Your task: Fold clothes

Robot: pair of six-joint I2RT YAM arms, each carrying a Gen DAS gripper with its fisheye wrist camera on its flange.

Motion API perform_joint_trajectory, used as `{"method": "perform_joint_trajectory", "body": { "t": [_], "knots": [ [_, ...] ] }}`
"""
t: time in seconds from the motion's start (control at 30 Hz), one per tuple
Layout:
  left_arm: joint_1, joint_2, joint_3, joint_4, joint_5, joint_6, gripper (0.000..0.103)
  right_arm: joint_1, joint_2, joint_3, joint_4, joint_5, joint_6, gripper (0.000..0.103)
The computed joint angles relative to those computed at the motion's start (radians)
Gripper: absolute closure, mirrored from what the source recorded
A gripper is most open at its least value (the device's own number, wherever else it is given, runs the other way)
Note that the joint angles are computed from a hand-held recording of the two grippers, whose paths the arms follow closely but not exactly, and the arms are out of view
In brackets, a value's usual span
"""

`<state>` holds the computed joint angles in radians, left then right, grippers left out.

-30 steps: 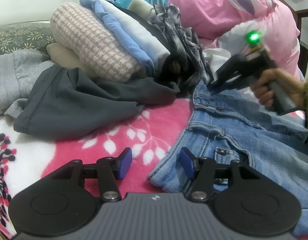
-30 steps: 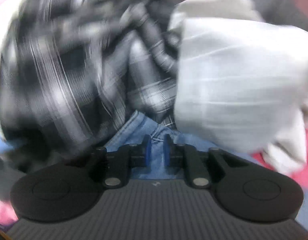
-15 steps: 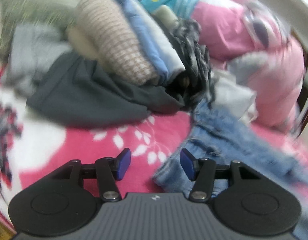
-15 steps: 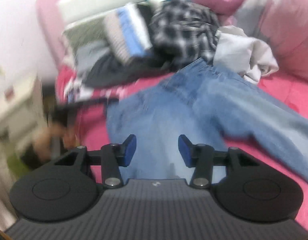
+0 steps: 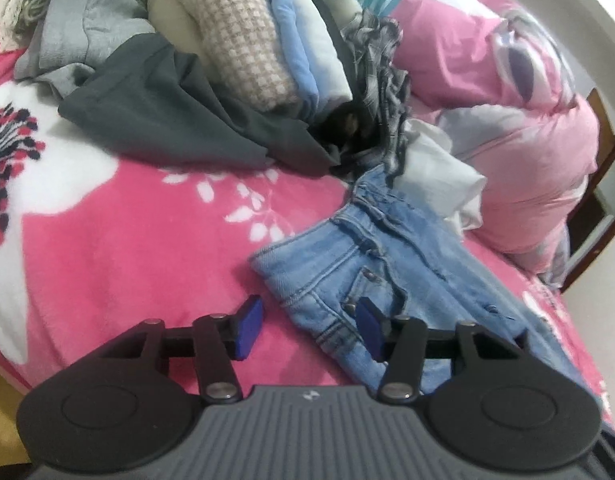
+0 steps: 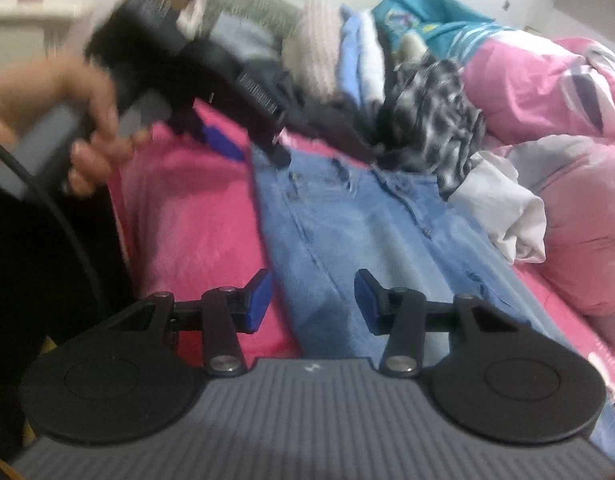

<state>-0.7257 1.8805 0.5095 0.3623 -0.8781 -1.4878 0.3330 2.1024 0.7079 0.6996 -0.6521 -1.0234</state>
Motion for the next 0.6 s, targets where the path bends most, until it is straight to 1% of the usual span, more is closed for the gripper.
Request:
{"method": "perform_joint_trajectory", "body": {
  "t": [0.03, 0.1, 0.13, 0.17, 0.2, 0.27, 0.3, 0.4, 0.47, 0.5, 0.53, 0.6],
  "knots": [
    [0.004, 0.003, 0.013, -0.021, -0.002, -0.009, 0.069, 0.009, 0.024, 0.004, 0.031, 0.012, -0.005, 0.061],
    [0.009, 0.005, 0.029, -0.058, -0.008, -0.028, 0.079, 0.015, 0.040, 0.003, 0.066, 0.008, -0.009, 0.067],
    [0.010, 0.005, 0.032, -0.070, -0.012, -0.033, 0.083, 0.020, 0.039, -0.005, 0.088, 0.018, 0.001, 0.084],
    [0.011, 0.002, 0.026, -0.061, -0.010, -0.028, 0.083, 0.026, 0.036, -0.013, 0.110, 0.031, 0.013, 0.095],
    [0.012, 0.000, 0.020, -0.051, -0.010, -0.025, 0.083, 0.031, 0.034, -0.021, 0.132, 0.044, 0.024, 0.095],
    [0.010, -0.003, 0.016, -0.050, -0.012, -0.023, 0.085, 0.034, -0.001, -0.017, 0.079, 0.037, 0.042, 0.100],
    [0.009, -0.006, 0.013, -0.050, -0.014, -0.023, 0.085, 0.032, -0.026, -0.013, 0.036, 0.023, 0.052, 0.100],
    [0.011, -0.026, -0.016, -0.012, -0.014, -0.014, 0.085, 0.029, -0.099, 0.011, -0.124, -0.004, 0.068, 0.101],
    [0.019, -0.034, -0.025, 0.001, -0.009, -0.002, 0.085, 0.026, -0.118, 0.067, -0.285, -0.032, 0.076, 0.102],
    [0.023, -0.031, -0.026, 0.006, -0.004, 0.000, 0.085, 0.030, -0.113, 0.090, -0.339, -0.032, 0.078, 0.102],
    [0.027, -0.028, -0.027, 0.011, 0.001, 0.002, 0.085, 0.040, -0.097, 0.086, -0.324, -0.013, 0.071, 0.102],
    [0.030, -0.015, -0.033, 0.031, 0.011, 0.001, 0.085, 0.059, -0.058, 0.064, -0.255, 0.022, 0.060, 0.102]
  ]
}}
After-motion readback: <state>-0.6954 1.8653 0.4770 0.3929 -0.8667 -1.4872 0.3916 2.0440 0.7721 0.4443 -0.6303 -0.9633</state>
